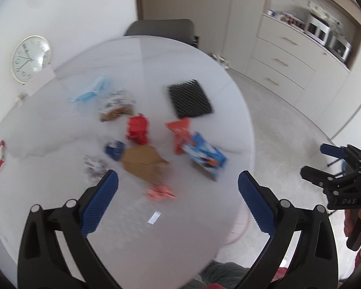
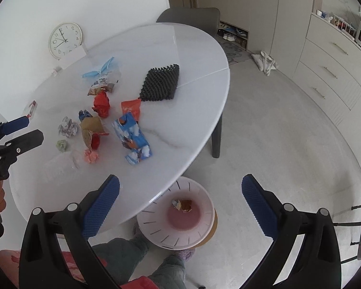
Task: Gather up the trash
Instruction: 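Drop the pastel paper into the white bin with the right tool while the left tool drops the snack bag, then grasp the blue face mask with the left tool while the right tool reaches the black mesh pad, then close the right tool on the black mesh pad and lift it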
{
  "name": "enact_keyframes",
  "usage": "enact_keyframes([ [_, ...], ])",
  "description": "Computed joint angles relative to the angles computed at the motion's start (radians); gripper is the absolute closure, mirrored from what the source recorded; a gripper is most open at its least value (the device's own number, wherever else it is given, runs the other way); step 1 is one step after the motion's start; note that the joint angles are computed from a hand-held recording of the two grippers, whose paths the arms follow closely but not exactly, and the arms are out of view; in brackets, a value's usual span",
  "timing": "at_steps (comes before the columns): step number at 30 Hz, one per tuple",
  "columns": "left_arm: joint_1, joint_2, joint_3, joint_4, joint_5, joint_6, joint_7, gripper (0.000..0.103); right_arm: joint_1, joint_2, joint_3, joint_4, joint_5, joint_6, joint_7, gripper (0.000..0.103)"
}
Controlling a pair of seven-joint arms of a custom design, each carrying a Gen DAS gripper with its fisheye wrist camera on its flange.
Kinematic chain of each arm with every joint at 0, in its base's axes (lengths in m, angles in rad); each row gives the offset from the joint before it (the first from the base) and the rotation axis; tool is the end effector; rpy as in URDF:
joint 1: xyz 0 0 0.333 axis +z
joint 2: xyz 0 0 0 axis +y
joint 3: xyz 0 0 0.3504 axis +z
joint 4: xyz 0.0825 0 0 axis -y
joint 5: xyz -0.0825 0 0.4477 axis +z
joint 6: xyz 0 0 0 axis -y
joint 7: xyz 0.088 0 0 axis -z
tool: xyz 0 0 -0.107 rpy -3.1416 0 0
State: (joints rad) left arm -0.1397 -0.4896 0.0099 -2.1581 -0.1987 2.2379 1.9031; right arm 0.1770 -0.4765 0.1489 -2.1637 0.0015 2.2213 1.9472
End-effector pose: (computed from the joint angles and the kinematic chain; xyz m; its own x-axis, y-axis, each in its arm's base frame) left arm 0.4887 -0.0687 0.6774 -0.3802 -0.9247 0.0183 -0.7681 0.3047 -0.5632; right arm 0.4680 0.1733 0.6618 -0.0159 -0.9922 -0.1234 -0.8666 0.0752 -0.4932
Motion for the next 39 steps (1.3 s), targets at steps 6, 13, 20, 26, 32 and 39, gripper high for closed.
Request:
enact_keyframes([
  [6,0.071,0.181,0.035,0.147,0.024,0.085,0.052,0.008,0.016,0.220,0.010,0.176,-0.020,0.064,0.030,0.002],
  [13,0.179,0.518,0.004,0.420,0.037,0.184,0.223,0.008,0.073,0.506,-0.039,0.434,-0.070,0.042,0.137,0.002],
  [20,0.247,0.867,-0.075,0.729,0.138,0.182,0.374,0.030,0.115,0.664,-0.110,0.581,-0.091,-0.016,0.235,0.003],
  [26,0.278,1.106,-0.143,1.005,0.208,0.066,0.413,0.079,0.108,0.725,-0.134,0.632,-0.044,-0.042,0.238,0.008],
  [32,0.313,1.222,-0.195,1.210,0.133,-0.098,0.397,0.100,0.098,0.800,-0.153,0.687,-0.003,-0.069,0.263,0.029],
  [39,0.361,1.109,-0.229,1.088,0.031,-0.055,0.424,0.101,0.087,0.801,-0.153,0.669,0.037,-0.026,0.270,0.085],
])
